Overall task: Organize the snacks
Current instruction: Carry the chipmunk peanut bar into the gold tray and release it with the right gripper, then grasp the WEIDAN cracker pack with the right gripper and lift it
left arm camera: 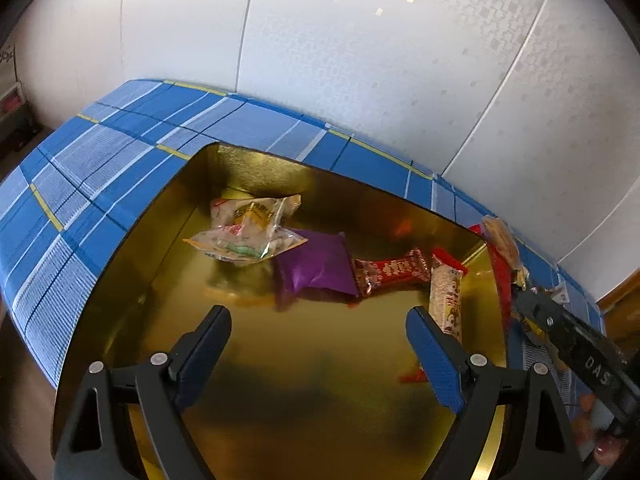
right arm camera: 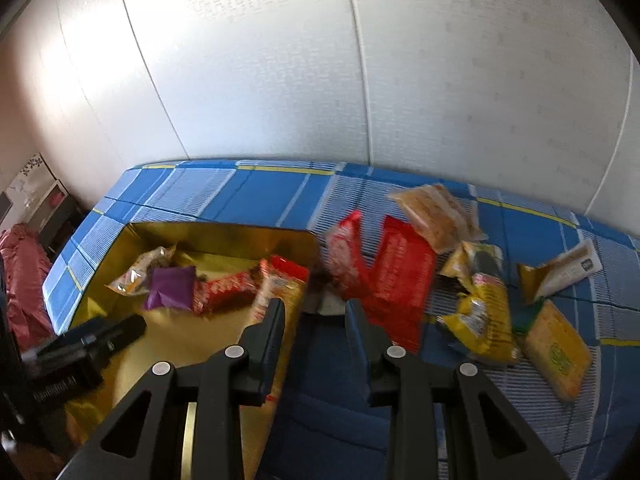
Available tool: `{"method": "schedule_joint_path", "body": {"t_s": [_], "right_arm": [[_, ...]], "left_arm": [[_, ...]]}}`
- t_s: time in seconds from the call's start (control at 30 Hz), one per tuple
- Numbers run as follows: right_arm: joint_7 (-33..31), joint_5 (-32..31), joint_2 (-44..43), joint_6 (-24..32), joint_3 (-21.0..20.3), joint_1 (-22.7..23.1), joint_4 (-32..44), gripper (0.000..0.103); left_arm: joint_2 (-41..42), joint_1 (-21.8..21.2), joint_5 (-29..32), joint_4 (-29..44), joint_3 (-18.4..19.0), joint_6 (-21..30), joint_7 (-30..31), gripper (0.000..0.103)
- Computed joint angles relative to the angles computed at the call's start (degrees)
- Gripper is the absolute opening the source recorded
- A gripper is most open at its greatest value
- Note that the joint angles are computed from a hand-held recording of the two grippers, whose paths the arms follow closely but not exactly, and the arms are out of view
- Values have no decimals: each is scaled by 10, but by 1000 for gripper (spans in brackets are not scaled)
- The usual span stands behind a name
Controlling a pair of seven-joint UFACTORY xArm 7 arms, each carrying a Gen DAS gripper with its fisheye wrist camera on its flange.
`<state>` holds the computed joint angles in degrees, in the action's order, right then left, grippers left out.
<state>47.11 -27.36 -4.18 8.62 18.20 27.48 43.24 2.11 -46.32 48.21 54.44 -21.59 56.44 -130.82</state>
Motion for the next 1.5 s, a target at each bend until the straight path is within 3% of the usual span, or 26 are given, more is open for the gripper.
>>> {"method": "schedule_joint_path", "body": {"t_s": [0.17,0.7,0.8,0.93,1.0,1.07,1.1,1.17,1.3,1.5], "right_arm": [[-62,58,-45,-11,-22,-4,-62,32],[-224,208,-160,-24,-80,-61,-220,32],[-267,237,-175,-38,-116,-44,-244,34],[-323,253,-181,-82,-140,-46,-256,46],[-353,250,-178,-102,-148,-48,-252,63],[-406,256,-163,-120,-210,5,-237,68],[-445,265,-149,-114,-266,58,-220,68],[-501,283,-125,-96,-326,119,-191,68],[-650,398,-82,-40,-474,278,-137,68],[-774,531,-84,-34,-526,350,-148,69]], "left_arm": [[11,-3,28,13,2,-9,2,90],[84,-46,48,98,32,16,85,93],[93,-55,56,109,36,20,90,93],[112,-76,76,136,39,47,102,93],[122,-88,86,153,41,62,108,93],[132,-99,96,167,44,73,111,93],[138,-105,99,176,45,81,114,93],[148,-114,100,190,48,90,122,94],[166,-125,92,214,56,88,143,94],[196,-142,84,267,70,88,187,94]]}}
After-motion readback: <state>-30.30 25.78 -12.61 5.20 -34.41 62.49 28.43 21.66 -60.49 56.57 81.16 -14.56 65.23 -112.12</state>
